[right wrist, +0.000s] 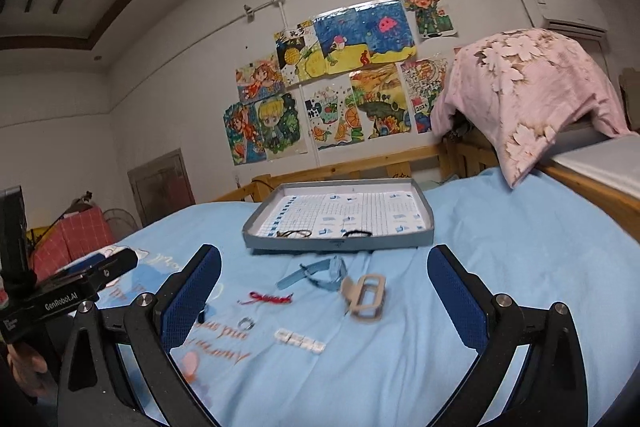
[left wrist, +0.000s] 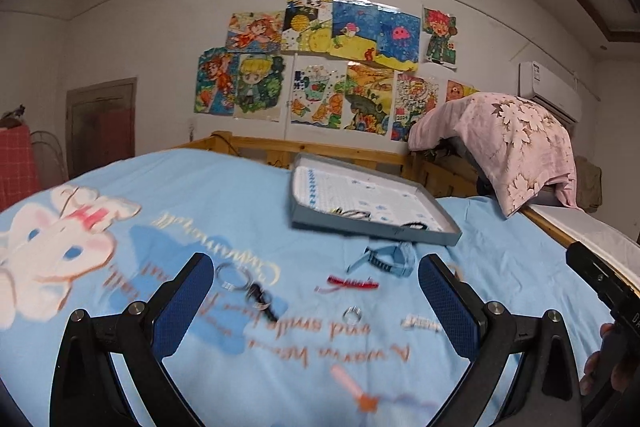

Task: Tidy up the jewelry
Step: 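Withdraw both open tools from the tray, then move left tool to the silver key ring while right tool approaches the white clip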

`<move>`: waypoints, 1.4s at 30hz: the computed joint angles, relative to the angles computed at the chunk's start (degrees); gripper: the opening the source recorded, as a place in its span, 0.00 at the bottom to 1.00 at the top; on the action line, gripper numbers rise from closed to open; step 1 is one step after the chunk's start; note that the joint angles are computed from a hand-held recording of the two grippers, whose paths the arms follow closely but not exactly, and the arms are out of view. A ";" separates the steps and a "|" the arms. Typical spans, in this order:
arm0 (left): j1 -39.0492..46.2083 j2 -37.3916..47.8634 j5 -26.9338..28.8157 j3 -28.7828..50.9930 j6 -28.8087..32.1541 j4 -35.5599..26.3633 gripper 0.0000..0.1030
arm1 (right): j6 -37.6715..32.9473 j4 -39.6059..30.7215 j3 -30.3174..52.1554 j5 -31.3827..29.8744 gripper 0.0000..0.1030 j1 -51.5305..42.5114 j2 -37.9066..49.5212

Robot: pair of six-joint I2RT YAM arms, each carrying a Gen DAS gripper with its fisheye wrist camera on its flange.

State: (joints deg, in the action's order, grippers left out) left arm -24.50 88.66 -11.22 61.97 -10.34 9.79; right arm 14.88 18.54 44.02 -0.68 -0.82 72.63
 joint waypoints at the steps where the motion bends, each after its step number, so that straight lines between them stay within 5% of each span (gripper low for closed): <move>1: 0.13 -1.17 -0.15 -1.81 -0.10 0.72 1.00 | 0.50 0.23 -1.45 0.91 0.98 0.61 -1.20; 16: 4.46 -4.93 2.26 -11.97 2.88 1.15 1.00 | 0.40 -1.11 -8.86 7.77 0.98 9.23 -2.06; 36: 10.48 16.67 9.71 11.34 1.56 -9.96 0.99 | 1.49 -6.57 7.19 0.69 0.98 6.35 18.70; 42: 11.42 22.11 12.19 18.65 2.71 -12.60 0.83 | 1.26 -7.06 10.54 -1.48 0.91 6.54 23.13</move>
